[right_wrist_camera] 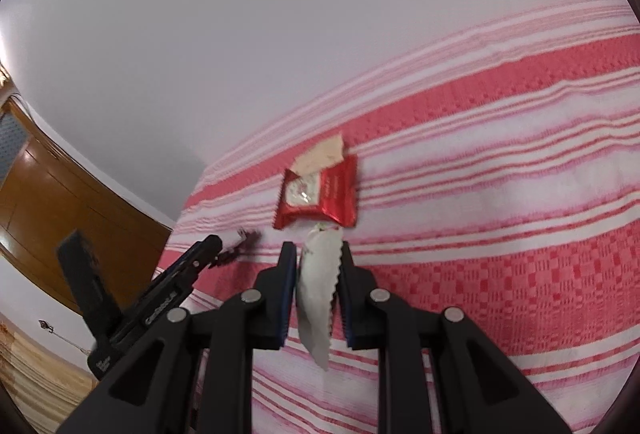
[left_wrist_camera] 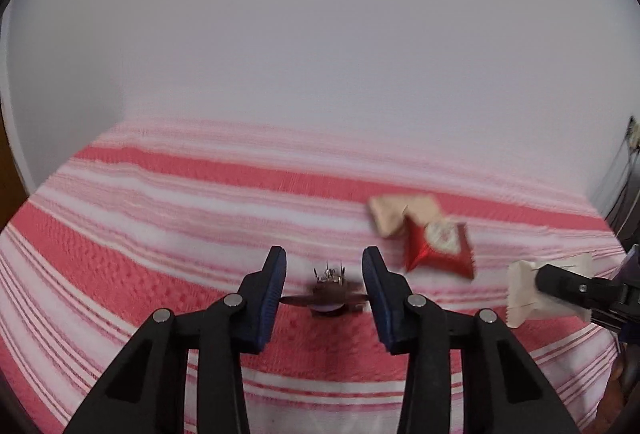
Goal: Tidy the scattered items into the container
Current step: 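Carry the barrette and white packet over the metal tin with both tools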
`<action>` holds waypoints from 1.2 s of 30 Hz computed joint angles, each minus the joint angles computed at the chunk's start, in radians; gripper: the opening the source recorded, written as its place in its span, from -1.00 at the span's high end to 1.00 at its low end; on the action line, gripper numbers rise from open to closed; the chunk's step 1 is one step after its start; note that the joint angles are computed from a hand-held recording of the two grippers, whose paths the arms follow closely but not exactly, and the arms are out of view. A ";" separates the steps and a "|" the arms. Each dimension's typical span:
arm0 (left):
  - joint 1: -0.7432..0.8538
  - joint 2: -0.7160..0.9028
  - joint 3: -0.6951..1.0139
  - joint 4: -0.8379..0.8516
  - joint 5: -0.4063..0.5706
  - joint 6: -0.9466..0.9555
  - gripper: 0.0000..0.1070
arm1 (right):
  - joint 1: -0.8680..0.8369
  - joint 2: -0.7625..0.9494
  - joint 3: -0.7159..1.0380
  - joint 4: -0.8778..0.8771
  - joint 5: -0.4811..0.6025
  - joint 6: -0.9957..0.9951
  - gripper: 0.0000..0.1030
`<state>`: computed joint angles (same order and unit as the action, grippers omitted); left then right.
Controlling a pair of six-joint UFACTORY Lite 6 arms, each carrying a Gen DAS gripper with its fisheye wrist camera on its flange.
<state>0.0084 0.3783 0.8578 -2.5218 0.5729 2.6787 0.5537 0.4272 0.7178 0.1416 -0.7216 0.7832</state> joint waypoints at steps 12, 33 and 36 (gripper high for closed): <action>-0.085 -0.194 -0.326 -0.259 0.425 0.353 0.20 | 0.165 -0.151 -0.080 0.516 -0.079 -0.451 0.62; -0.492 -0.583 -0.734 -0.468 0.652 0.407 0.20 | 0.897 -0.320 -0.265 1.585 -0.635 -0.875 0.62; -0.643 -0.651 -0.778 -0.608 0.618 0.421 0.20 | 0.949 -0.320 -0.268 1.649 -0.636 -0.898 0.62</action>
<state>-0.6351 -0.2727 0.0798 -3.1301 1.1907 3.0998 1.5031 0.1075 0.4495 1.7905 -1.3576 -0.1148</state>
